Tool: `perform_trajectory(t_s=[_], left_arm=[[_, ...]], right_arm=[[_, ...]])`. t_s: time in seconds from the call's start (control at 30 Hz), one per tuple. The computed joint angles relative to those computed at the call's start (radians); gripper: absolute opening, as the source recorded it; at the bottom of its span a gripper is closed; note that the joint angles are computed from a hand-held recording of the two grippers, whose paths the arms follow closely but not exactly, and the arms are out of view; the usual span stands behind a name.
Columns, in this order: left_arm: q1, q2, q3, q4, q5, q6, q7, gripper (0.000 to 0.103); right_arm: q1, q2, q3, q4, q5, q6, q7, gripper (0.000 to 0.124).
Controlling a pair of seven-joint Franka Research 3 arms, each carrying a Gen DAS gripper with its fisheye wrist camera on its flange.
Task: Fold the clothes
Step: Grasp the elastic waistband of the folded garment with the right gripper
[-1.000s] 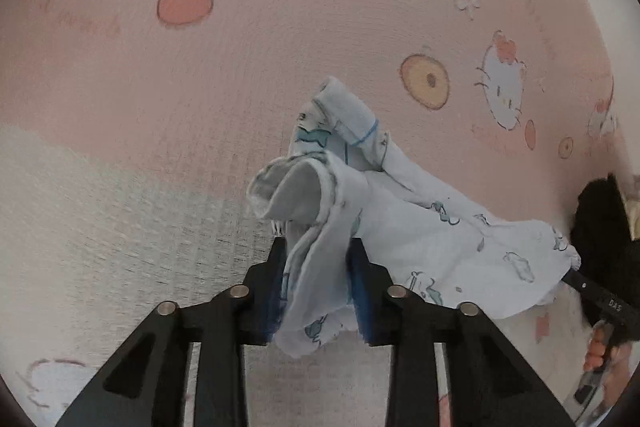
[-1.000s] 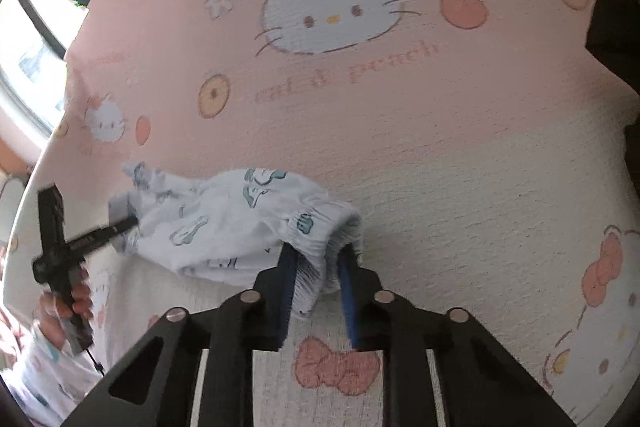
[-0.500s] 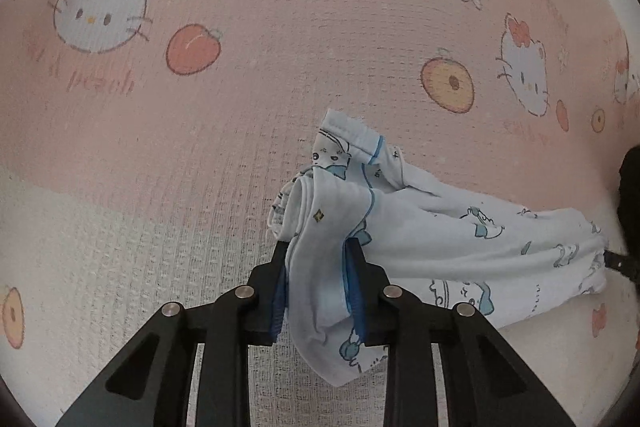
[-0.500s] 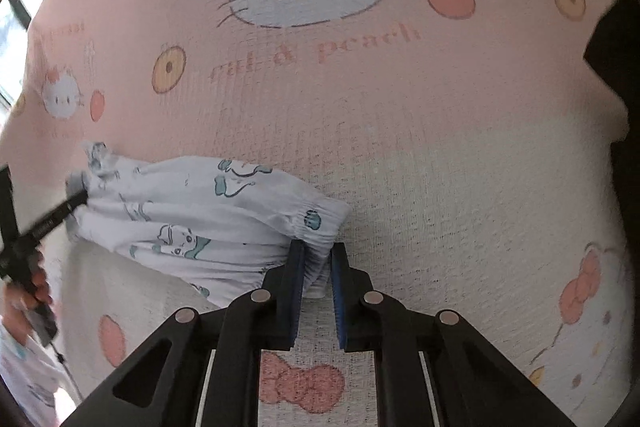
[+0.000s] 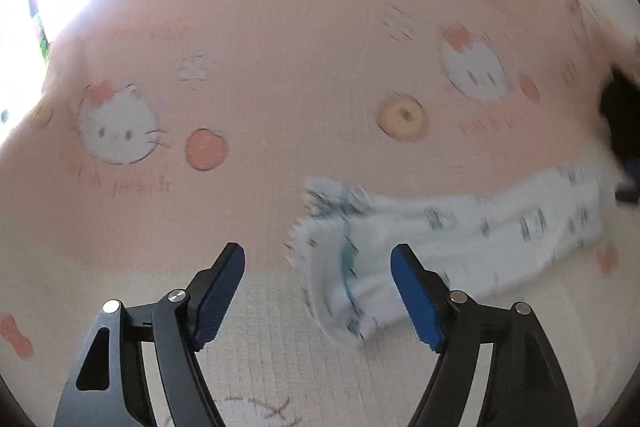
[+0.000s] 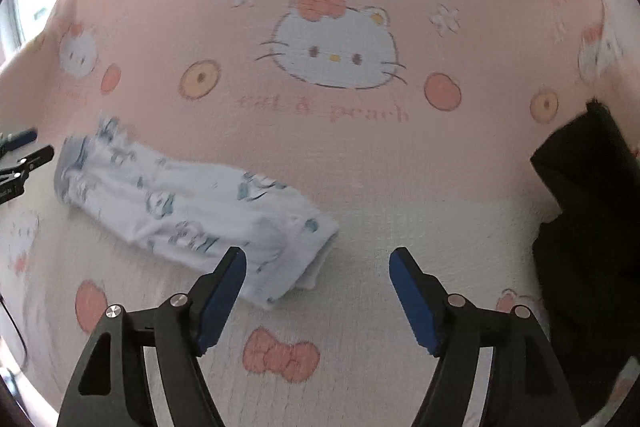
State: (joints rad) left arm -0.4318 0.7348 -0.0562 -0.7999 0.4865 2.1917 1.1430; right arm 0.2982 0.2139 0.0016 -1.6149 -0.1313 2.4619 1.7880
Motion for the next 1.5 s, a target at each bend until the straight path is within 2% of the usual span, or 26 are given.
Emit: perform_trajectory(t_s=[0.03,0.1,0.17,0.3,0.4,0.57,0.6,0.7,0.8,0.83,0.9,1.0,1.03,1.17,1.23,1.33,1.4,1.5], left_arm=[[0.012,0.003,-0.022,0.008,-0.033,-0.010,0.016,0.074],[0.025,-0.001,-0.041,0.001,-0.079,-0.012,0.001,0.074],[0.034,-0.013,-0.048,-0.022,-0.111,-0.007,-0.037,0.074],[0.039,-0.071,-0.049,-0.128,-0.127,0.023,-0.133,0.074],[0.041,-0.135,-0.056,-0.240,-0.126,0.073,-0.222,0.074],[0.086,-0.171,-0.104,-0.333,-0.216,0.137,-0.338,0.074],[0.098,-0.178,-0.115,-0.355,-0.243,0.164,-0.358,0.074],[0.140,-0.200,-0.153,-0.434,-0.341,0.279,-0.410,0.074],[0.207,-0.205,-0.223,-0.533,-0.509,0.478,-0.453,0.074],[0.220,-0.201,-0.241,-0.550,-0.550,0.526,-0.459,0.074],[0.228,-0.194,-0.256,-0.575,-0.596,0.609,-0.484,0.074],[0.205,-0.176,-0.237,-0.561,-0.589,0.631,-0.538,0.074],[0.207,-0.169,-0.244,-0.557,-0.591,0.635,-0.539,0.074],[0.200,-0.130,-0.243,-0.522,-0.584,0.635,-0.565,0.074],[0.199,-0.112,-0.243,-0.514,-0.580,0.665,-0.573,0.074],[0.187,-0.098,-0.228,-0.510,-0.556,0.714,-0.597,0.074],[0.167,-0.080,-0.203,-0.489,-0.526,0.728,-0.623,0.074],[0.119,-0.046,-0.142,-0.419,-0.459,0.691,-0.680,0.079]], right_arm=[[0.005,-0.005,-0.001,-0.003,0.028,-0.003,-0.023,0.074],[-0.047,-0.013,0.046,-0.011,0.234,-0.022,-0.088,0.074],[-0.062,-0.019,0.053,-0.024,0.350,-0.035,-0.088,0.074],[-0.059,-0.042,0.040,-0.070,0.388,-0.017,-0.041,0.074],[-0.059,-0.058,0.035,-0.101,0.399,0.004,-0.006,0.074],[-0.069,-0.072,0.052,-0.155,0.548,0.052,0.045,0.074],[-0.071,-0.074,0.055,-0.165,0.579,0.062,0.053,0.074],[-0.087,-0.085,0.084,-0.226,0.846,0.165,0.031,0.074],[-0.108,-0.078,0.130,-0.256,1.175,0.263,-0.028,0.074],[-0.091,-0.067,0.116,-0.248,1.200,0.263,-0.033,0.074],[-0.079,-0.043,0.107,-0.227,1.167,0.260,0.026,0.074],[-0.051,-0.024,0.085,-0.215,1.016,0.281,0.173,0.074],[-0.054,-0.021,0.089,-0.215,1.017,0.287,0.191,0.074],[-0.066,0.006,0.117,-0.196,1.083,0.336,0.173,0.074],[-0.069,0.021,0.127,-0.182,1.100,0.358,0.162,0.074],[-0.098,0.053,0.173,-0.153,1.246,0.415,0.050,0.074],[-0.101,0.072,0.187,-0.133,1.313,0.456,0.014,0.074],[-0.091,0.088,0.176,-0.114,1.292,0.471,0.042,0.074]])
